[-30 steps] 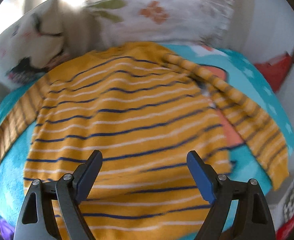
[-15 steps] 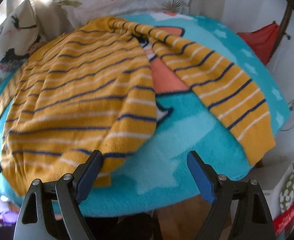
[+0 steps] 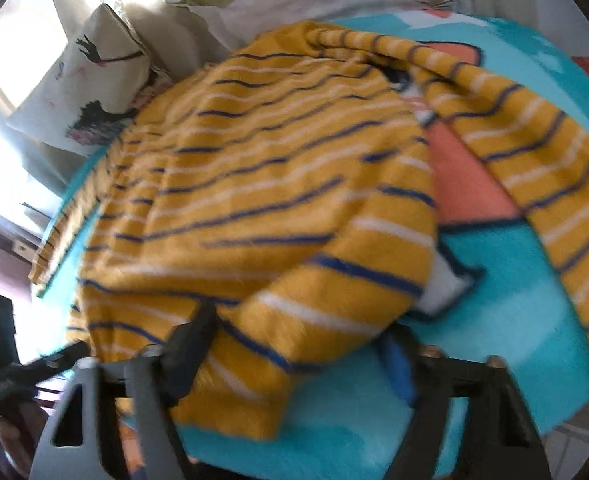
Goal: Fold small clothes
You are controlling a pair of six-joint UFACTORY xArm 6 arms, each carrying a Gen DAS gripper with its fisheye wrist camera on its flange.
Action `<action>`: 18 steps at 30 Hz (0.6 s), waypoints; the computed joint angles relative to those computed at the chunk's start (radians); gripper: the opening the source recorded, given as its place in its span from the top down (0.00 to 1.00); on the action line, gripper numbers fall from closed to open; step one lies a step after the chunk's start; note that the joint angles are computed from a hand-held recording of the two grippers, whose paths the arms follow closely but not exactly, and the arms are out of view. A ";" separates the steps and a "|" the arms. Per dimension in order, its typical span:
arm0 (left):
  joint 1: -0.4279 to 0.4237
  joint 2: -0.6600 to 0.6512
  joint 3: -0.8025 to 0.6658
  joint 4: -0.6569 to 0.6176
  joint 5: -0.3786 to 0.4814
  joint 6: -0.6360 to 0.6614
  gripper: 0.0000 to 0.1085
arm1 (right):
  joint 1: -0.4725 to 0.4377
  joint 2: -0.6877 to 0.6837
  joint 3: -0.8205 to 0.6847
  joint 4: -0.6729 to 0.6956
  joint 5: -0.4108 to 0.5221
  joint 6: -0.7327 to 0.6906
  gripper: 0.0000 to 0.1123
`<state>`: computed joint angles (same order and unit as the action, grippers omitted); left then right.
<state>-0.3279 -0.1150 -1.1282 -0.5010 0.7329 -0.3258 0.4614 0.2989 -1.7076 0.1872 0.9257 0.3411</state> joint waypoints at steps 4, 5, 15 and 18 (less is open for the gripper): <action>0.005 -0.151 0.086 0.092 0.038 -0.118 0.90 | -0.054 0.024 -0.052 0.238 0.086 -0.100 0.87; 0.001 -0.207 0.108 0.119 0.064 -0.146 0.90 | -0.072 -0.007 -0.023 0.302 0.102 -0.129 0.88; -0.038 -0.346 0.235 0.219 0.173 -0.370 0.84 | -0.058 -0.283 0.233 0.159 0.256 -0.191 0.73; -0.032 -0.388 0.239 0.325 0.180 -0.429 0.67 | -0.054 -0.302 0.251 0.113 0.229 -0.151 0.67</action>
